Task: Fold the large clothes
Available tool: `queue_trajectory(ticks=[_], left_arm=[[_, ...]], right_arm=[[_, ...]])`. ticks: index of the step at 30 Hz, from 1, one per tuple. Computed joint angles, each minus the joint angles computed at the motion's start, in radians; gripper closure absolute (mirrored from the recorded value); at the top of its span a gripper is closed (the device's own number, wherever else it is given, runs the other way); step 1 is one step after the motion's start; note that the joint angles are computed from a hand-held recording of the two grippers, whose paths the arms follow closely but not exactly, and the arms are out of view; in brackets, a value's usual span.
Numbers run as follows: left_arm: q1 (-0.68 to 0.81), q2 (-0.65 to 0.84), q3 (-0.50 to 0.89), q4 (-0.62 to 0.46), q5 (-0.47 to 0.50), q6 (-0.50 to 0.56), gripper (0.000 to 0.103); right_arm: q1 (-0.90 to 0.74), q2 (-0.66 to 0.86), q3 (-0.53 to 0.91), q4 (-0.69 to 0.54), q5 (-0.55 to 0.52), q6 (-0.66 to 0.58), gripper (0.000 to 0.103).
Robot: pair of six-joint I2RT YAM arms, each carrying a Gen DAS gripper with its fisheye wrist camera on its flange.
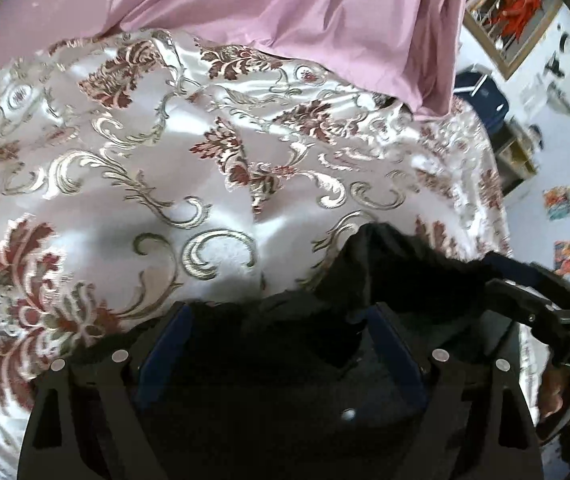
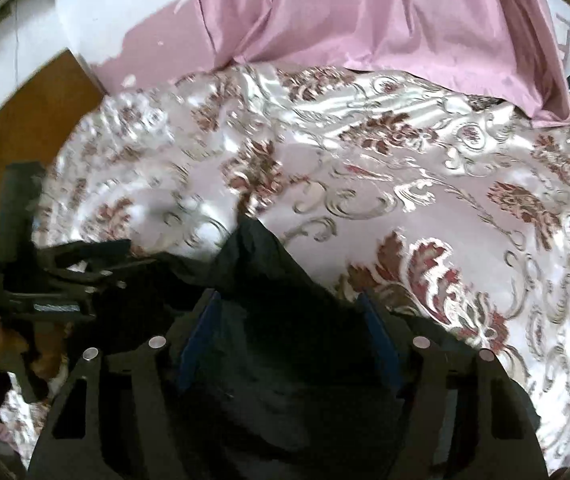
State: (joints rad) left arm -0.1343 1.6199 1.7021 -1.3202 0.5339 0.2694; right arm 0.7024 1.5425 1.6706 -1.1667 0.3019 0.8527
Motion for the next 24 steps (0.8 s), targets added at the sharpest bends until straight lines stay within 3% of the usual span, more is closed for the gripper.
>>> queue_trajectory(ticks=[3, 6, 9, 12, 16, 19, 24], left_arm=[[0.034, 0.065, 0.034, -0.03, 0.081, -0.092, 0.015], [0.058, 0.136, 0.08, -0.095, 0.119, -0.157, 0.015], [0.095, 0.163, 0.087, -0.14, 0.198, -0.138, 0.015], [0.105, 0.159, 0.11, -0.19, 0.187, 0.009, 0.015], [0.101, 0.132, 0.138, -0.24, 0.119, 0.225, 0.014], [0.091, 0.067, 0.085, -0.173, 0.025, 0.35, 0.014], [0.031, -0.037, -0.057, 0.013, -0.093, 0.408, 0.014]], right_arm=[[-0.037, -0.037, -0.049, 0.056, -0.036, 0.036, 0.038], [-0.079, -0.085, -0.129, 0.134, -0.09, 0.096, 0.047], [-0.069, -0.111, -0.171, 0.163, -0.111, 0.053, 0.054], [-0.048, -0.117, -0.149, 0.104, -0.135, -0.073, 0.053], [-0.038, -0.066, -0.045, -0.069, -0.105, -0.216, 0.053], [-0.054, -0.023, 0.007, -0.142, -0.107, -0.291, 0.053], [-0.079, -0.014, 0.002, -0.122, -0.118, -0.317, 0.054]])
